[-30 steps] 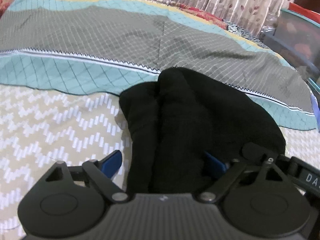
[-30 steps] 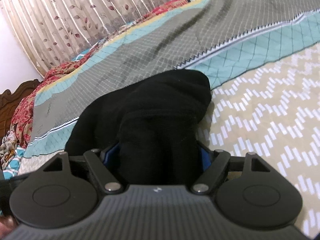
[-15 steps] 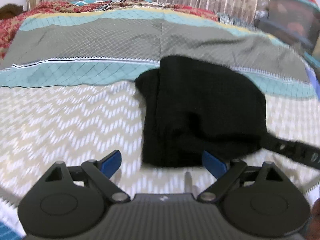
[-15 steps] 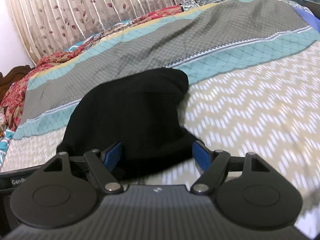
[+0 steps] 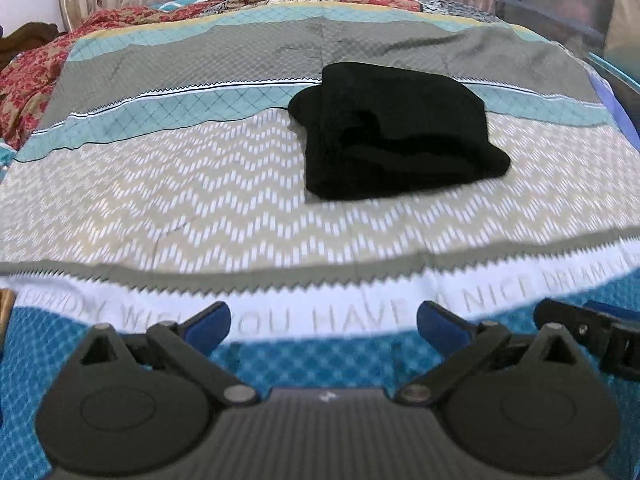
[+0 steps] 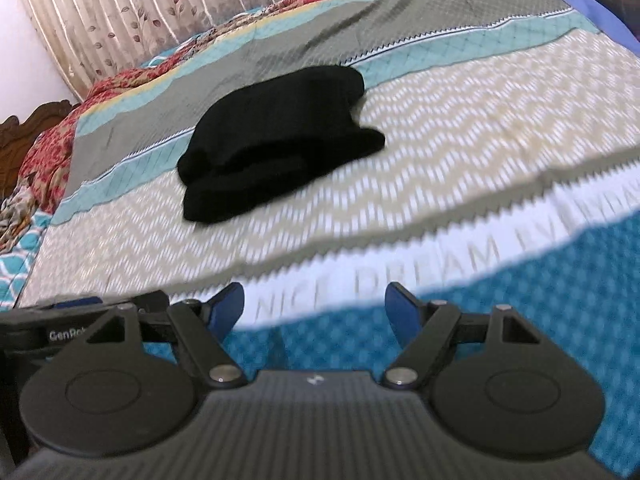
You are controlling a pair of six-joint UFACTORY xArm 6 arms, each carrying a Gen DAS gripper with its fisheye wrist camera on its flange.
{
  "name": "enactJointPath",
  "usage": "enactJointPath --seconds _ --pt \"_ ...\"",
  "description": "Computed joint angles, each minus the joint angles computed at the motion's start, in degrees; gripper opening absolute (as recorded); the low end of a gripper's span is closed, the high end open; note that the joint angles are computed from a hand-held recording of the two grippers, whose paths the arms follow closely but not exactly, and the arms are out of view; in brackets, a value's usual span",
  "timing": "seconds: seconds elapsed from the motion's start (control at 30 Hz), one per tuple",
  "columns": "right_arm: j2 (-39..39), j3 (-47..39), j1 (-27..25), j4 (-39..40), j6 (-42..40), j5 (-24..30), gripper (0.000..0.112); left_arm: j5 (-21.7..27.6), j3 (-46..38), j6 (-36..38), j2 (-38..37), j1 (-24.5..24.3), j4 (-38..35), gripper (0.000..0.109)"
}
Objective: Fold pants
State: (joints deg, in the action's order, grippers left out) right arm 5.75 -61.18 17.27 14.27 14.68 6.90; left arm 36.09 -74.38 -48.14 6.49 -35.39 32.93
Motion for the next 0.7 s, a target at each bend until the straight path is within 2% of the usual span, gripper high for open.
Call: enactJointPath --seconds 0.1,0.3,0.4,0.7 --pt "-3.41 4.13 0.60 -6.06 5.39 -0.38 0.081 0.04 3.34 -1.00 -2.89 -1.20 0.91 0.103" --pt "-9.10 11.36 1.72 -11.41 12.30 -1.45 0.087 1.43 8.08 -2.61 -7.32 -3.28 1.96 0.103" --pt "-11.45 13.93 2.48 -9.43 11.15 -0.77 0.090 2.37 9.71 -2.82 -9.28 -4.19 1.82 0.103" --pt "-17.84 18.17 1.78 -20.34 24.15 3.25 0.093 12.58 7.45 -7.70 -11.18 -7.96 10.67 0.103"
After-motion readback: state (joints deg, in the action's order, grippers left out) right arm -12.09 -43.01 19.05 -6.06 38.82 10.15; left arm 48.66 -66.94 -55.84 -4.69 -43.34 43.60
